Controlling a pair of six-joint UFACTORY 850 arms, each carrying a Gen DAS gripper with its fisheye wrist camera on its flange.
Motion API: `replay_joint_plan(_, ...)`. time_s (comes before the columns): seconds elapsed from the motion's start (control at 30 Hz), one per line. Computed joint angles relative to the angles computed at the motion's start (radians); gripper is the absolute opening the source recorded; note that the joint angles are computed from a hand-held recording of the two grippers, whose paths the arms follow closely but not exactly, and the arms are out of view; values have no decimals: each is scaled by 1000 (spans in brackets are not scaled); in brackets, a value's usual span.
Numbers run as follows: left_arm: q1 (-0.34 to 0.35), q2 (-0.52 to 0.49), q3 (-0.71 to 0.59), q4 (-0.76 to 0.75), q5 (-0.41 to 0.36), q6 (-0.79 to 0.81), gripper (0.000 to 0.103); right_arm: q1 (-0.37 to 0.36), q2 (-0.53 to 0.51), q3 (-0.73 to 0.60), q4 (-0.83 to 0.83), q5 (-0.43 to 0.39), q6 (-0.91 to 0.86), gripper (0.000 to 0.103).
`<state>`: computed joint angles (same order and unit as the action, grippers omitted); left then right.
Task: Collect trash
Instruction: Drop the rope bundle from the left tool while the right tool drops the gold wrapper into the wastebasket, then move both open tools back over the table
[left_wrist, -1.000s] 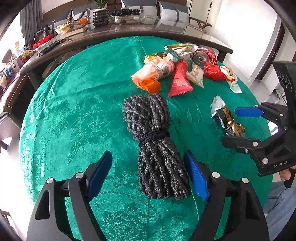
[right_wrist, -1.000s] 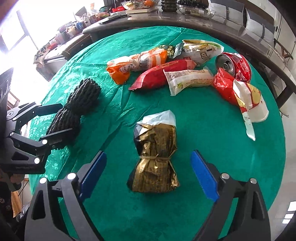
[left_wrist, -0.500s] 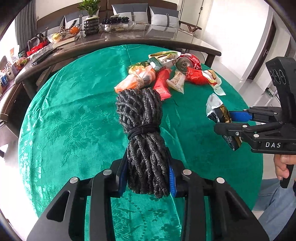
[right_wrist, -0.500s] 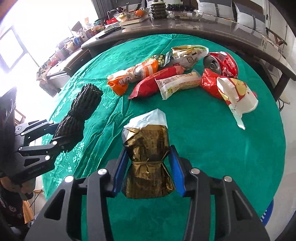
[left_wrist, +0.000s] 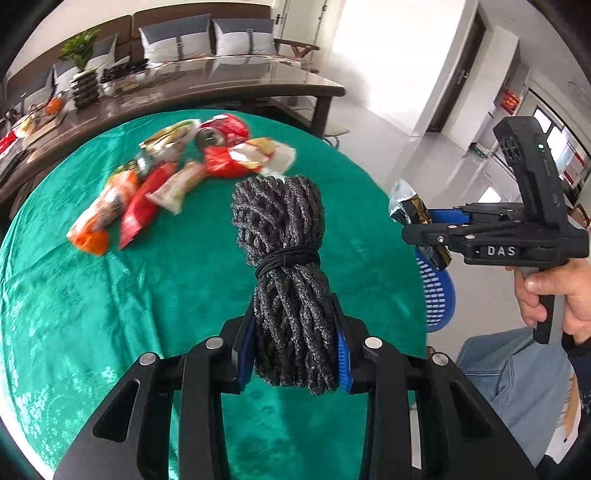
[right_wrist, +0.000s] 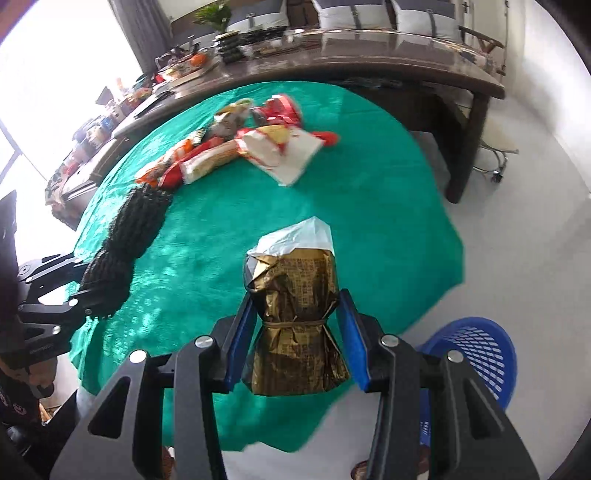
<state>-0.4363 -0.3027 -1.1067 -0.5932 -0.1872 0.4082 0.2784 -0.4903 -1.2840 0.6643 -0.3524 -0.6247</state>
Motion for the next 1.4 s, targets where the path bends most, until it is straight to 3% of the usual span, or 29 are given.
replay_joint_plan(0.17, -97, -113, -158, -19, -64, 35, 34, -115, 23, 46, -188, 29, 173, 44)
replay_joint_plan(0.37, -193, -281, -368, 27, -142, -11, 35, -221, 16, 92, -246, 54, 211, 44)
replay_joint_plan(0.63, -270, -547, -686, 120, -245, -129, 35, -329, -42, 108, -84, 73, 64, 44)
replay_joint_plan(0.8, -288, -716, -903, 173, -323, -203, 36, -373, -67, 116, 78, 77, -73, 44)
replay_joint_plan(1.1, -298, -976, -1282, 272, -503, -325, 38, -418, -110, 85, 168, 28, -121, 46)
replay_joint_plan(1.17, -301, -1040, -1382, 293, -548, -343, 43, -422, -113, 85, 185, 34, -125, 51)
replay_joint_plan(1.23, -310, -1067, -1424, 330, -561, -380, 78, -431, -109, 90, 248, 37, -178, 73)
replay_joint_plan(1.3, -314, -1037, -1372, 375, -508, -423, 84, -437, -99, 100, 308, 34, -232, 73)
replay_joint_plan(1.4, -310, -988, -1297, 368, -469, -426, 84, -440, -83, 107, 377, 37, -288, 74)
